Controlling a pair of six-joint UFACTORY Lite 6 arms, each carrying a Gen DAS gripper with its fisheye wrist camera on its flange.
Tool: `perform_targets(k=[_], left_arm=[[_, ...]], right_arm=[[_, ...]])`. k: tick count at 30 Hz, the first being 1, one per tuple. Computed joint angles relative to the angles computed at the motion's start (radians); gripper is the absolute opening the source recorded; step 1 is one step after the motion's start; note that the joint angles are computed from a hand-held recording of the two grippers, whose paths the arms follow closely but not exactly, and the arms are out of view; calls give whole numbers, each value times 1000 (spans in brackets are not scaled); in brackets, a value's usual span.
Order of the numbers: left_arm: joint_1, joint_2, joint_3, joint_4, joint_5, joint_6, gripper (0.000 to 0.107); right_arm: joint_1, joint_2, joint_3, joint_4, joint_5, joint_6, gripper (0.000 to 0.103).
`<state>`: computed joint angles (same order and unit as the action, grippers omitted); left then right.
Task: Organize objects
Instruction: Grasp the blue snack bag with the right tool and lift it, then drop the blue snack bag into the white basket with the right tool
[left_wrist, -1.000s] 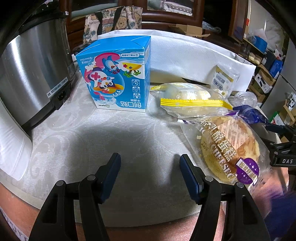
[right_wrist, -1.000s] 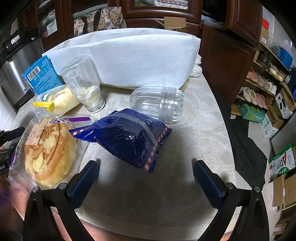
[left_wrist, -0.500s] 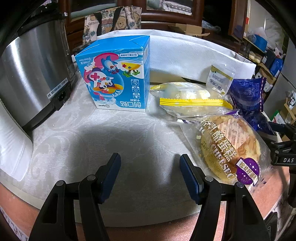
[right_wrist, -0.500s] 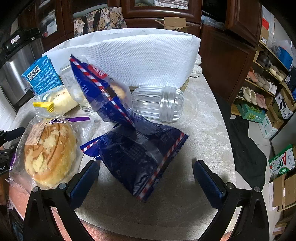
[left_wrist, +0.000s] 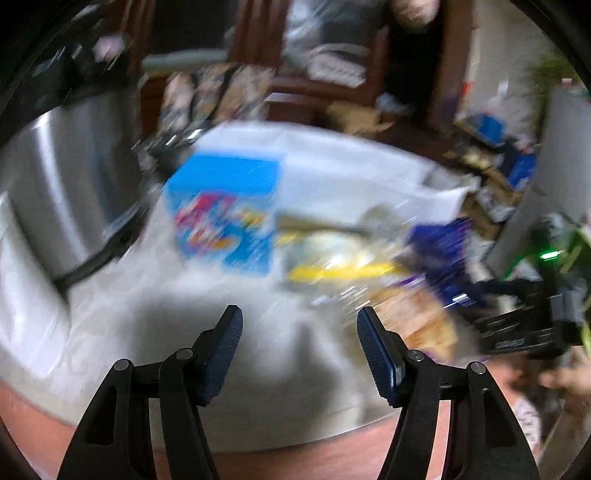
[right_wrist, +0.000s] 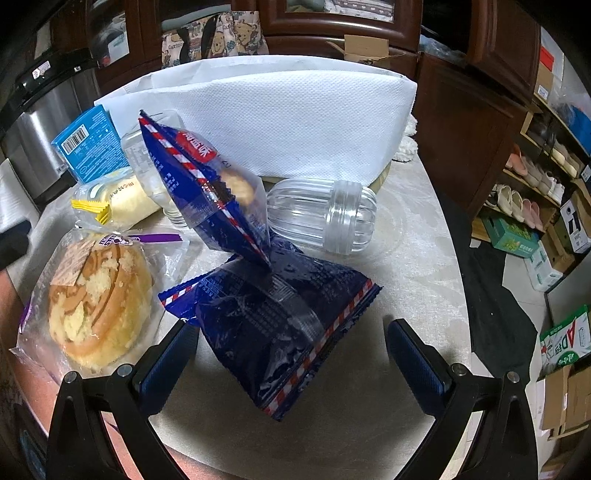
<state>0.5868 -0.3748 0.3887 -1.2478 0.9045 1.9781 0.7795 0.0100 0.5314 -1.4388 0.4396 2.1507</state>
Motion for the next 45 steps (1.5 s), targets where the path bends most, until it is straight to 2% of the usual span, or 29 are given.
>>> perform_targets(k=[1,2,4,5,7,8,9,11,12,14,15,18,21,24,26,28,30,34,36,38,41,45], left_arm=[[16,-69,-11,47,81,-37,64],[27,-97,0,63,119,-31,64],[-30,-98,38,40,113,-92,64],[-60,-106,52,38,94,-121,61],[-95,-107,65,10,49,-148,40],[-105,-106,75,7,26,-166,26],[-119,-127,68,21,4,-190,19],[-177,-136,72,34,-95,-219,16],[-211,-132,74,19,-140,-212,16],[-278,-136,105,41,-192,-275,14],[-305,-128,117,37,-214,-284,10],[-455,-162,161,136,-335,-454,6],[-545,-129,230,160,-374,-552,6],[-547,-34,279,40,-344,-474,7],[-528,39,291,-61,-319,-380,7],[-519,100,286,-153,-328,-271,7],[-503,150,281,-217,-328,-196,7],[-453,210,289,-224,-252,-152,8],[-450,223,293,-216,-246,-152,8],[-448,233,295,-221,-232,-152,8],[-455,225,280,-237,-224,-119,8],[-438,186,258,-262,-178,-78,8]], right_arm=[[0,10,11,6,3,-2,103],[3,12,14,14,5,-8,103],[-15,-1,18,73,-22,-93,102],[-7,-29,4,119,-8,-113,88],[43,-170,-86,156,21,-63,65],[110,-275,-139,168,61,-10,65],[202,-380,-171,196,144,44,65],[367,-559,-209,202,325,44,68],[439,-592,-174,212,427,6,71],[462,-578,-102,199,506,-47,94],[442,-555,-57,183,504,-83,97],[302,-491,54,162,410,-198,97],[180,-435,92,25,295,-150,97],[114,-356,64,-126,206,-14,96],[115,-317,15,-242,186,114,70],[71,-253,2,-297,97,163,61],[53,-173,47,-235,80,93,57],[46,-105,92,-199,87,50,55],[19,-65,115,-196,51,44,37],[-2,-44,118,-214,22,74,29],[32,-112,66,-242,59,124,22],[51,-326,-55,-376,93,290,22]])
